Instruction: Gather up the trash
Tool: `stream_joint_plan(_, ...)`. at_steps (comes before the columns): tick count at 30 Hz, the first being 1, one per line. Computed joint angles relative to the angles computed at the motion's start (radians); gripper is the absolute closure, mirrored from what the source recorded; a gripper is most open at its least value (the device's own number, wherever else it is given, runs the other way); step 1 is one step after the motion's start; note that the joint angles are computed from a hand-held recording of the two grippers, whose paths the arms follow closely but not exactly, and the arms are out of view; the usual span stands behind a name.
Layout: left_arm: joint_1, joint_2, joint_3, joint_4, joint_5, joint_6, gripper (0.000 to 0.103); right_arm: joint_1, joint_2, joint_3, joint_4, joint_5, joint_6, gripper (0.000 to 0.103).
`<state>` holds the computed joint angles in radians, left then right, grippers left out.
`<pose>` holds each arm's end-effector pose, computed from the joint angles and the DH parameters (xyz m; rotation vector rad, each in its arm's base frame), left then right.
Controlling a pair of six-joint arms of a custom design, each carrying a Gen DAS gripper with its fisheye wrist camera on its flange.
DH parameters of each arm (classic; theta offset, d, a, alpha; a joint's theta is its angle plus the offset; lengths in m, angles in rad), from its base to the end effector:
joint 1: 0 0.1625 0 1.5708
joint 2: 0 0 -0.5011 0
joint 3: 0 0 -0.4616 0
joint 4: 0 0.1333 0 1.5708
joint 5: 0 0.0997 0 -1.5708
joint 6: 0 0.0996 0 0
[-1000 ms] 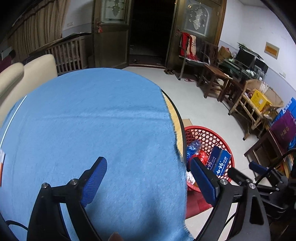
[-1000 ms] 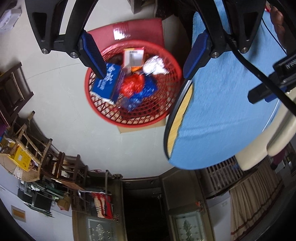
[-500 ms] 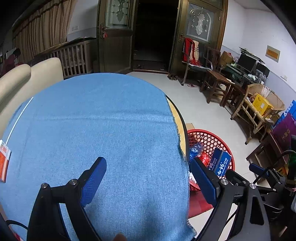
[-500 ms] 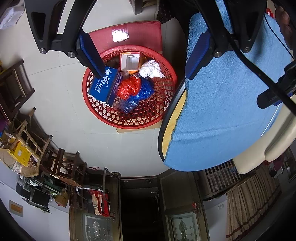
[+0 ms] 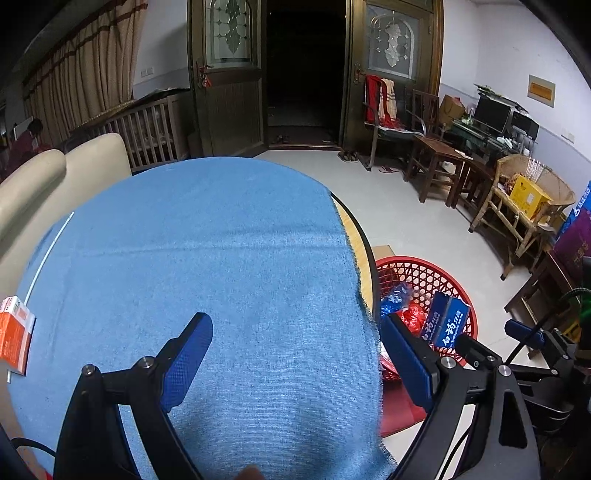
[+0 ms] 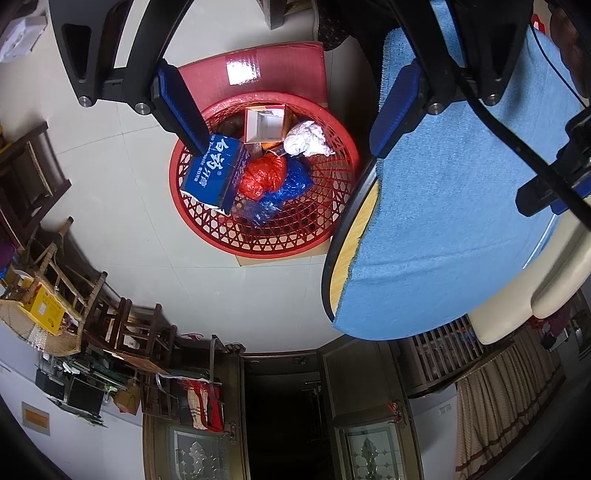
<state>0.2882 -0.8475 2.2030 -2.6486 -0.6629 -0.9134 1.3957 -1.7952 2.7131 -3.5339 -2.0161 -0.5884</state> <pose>-0.4281 -0.3478 0.0009 0.5895 2.2833 -0.8723 0.0373 -0.3079 0.3255 0.1690 -2.1917 0.9814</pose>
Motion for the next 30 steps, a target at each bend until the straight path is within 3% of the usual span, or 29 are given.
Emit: stream_joint_plan(30,-0.005,0.000,0.003,0.009,0.000,-0.003,0.011,-0.013,-0.005,0.005,-0.005,0.000,0.006,0.012)
